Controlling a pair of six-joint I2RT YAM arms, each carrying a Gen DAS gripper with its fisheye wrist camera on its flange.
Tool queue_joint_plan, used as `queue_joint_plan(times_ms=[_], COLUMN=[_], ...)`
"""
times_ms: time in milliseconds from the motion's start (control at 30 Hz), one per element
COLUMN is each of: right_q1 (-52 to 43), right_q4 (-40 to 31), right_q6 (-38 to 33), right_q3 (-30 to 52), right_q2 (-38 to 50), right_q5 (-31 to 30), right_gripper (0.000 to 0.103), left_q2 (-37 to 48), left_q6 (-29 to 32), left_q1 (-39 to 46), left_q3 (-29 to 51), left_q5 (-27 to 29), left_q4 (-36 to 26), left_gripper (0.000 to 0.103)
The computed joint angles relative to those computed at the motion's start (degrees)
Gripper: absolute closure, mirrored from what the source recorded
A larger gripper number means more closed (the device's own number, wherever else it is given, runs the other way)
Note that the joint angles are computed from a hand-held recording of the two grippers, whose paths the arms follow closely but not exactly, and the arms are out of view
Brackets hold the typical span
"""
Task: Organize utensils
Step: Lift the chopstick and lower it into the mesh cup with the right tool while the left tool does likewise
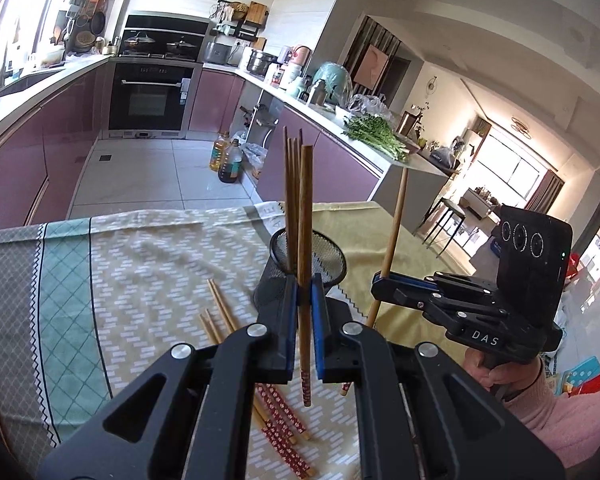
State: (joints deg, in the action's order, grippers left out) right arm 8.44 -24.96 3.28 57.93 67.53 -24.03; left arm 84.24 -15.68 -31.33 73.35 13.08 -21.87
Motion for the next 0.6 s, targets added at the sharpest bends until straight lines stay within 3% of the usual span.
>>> queue_joint_plan(times_ms=[600], right_q1=[-3.88], right_q4=[1.03], right_q6=[-1.5], right_q3=[9.92], right_q2=[4.68], right_q5=[-1.08], right_gripper=[0.098], left_q2=[10.26], left_q6=[2.99], left_q1=[-0.84], left_q3=[21.11], left_q5=[-0.11], left_q4=[-5.97], left_gripper=[0.096])
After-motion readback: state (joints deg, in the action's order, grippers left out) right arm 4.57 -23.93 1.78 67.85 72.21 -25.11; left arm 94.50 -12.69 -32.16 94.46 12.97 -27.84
